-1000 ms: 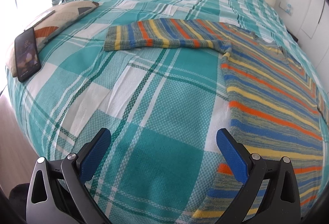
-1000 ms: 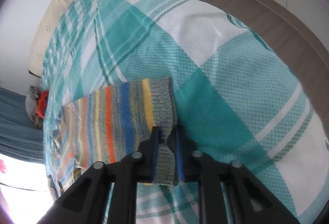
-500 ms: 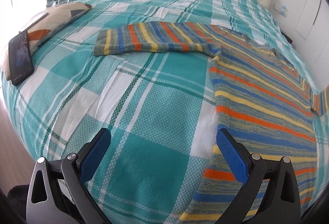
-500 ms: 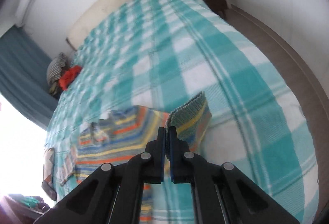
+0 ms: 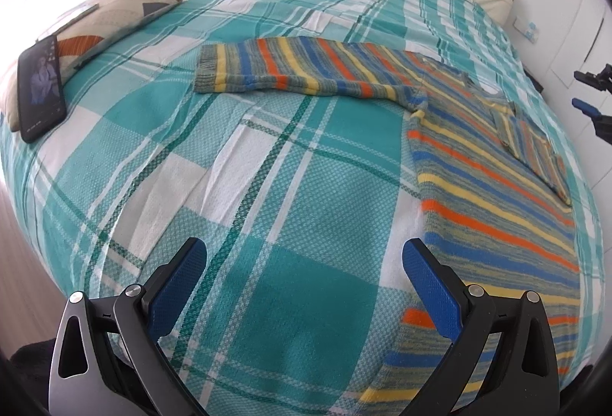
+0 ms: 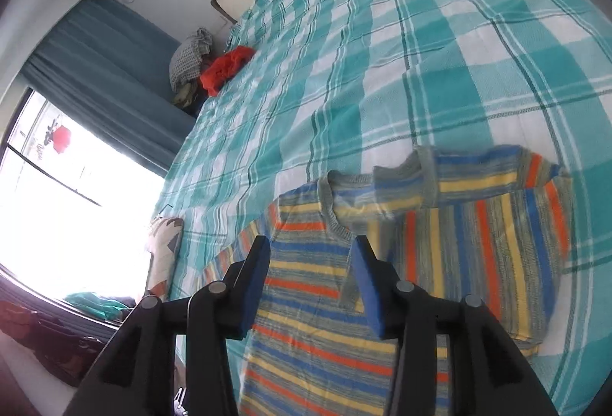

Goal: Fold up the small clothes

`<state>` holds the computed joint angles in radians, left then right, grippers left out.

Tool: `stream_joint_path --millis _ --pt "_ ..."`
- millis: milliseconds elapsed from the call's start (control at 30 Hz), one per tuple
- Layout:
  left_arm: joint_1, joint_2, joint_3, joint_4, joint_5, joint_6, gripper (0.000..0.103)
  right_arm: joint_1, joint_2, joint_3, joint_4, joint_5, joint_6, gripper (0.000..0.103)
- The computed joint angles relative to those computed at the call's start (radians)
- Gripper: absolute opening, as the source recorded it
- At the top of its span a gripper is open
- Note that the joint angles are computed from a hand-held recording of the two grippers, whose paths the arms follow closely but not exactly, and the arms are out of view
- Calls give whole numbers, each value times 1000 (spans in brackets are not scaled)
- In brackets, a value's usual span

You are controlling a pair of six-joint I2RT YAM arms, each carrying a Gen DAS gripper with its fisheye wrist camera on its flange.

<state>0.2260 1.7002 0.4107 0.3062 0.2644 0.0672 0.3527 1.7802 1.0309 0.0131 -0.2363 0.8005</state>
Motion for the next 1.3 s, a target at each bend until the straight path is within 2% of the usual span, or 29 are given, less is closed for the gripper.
stream_joint_path --millis 67,200,300,400,433,467,533,633,733,833,933,1000,1133,1200,1300 --pt "-2 3 2 -1 2 5 102 -34 -21 -41 7 -27 6 46" --pt "-32 17 5 11 -21 7 102 -112 -18 -68 -124 -65 -64 46" --pt "-61 35 7 20 -49 -1 102 -158 31 -150 -88 -91 -63 46" --pt "-82 43 6 27 -72 -6 102 -171 113 -208 -85 2 -54 45" --pt "-87 41 3 30 -78 -6 102 -182 116 -250 -35 11 -48 30" --pt "-90 39 1 32 -82 -5 102 -195 98 -299 23 12 -33 24" --pt "-97 36 0 35 -88 -3 102 -210 31 -382 89 18 -2 25" --pt "-104 36 1 34 -88 -3 102 -184 -88 -436 25 66 -61 31" --pt "-114 38 1 33 -92 -11 102 -137 -176 -485 -38 44 -120 31" --pt "-129 35 -9 41 -105 -14 102 -92 -198 -563 -14 11 -110 31" --pt "-143 37 -18 48 -125 -10 102 -45 -175 -625 69 40 -91 31" --pt "-152 38 -27 54 -142 -5 102 -28 -171 -644 118 54 -81 2" --pt "-156 26 -46 65 -159 10 102 53 -180 -628 33 234 -22 0" --pt "-155 23 -50 65 -158 15 102 40 -180 -657 47 249 -6 0" --pt "-157 28 -47 65 -162 12 102 -1 -247 -712 84 202 -6 0"
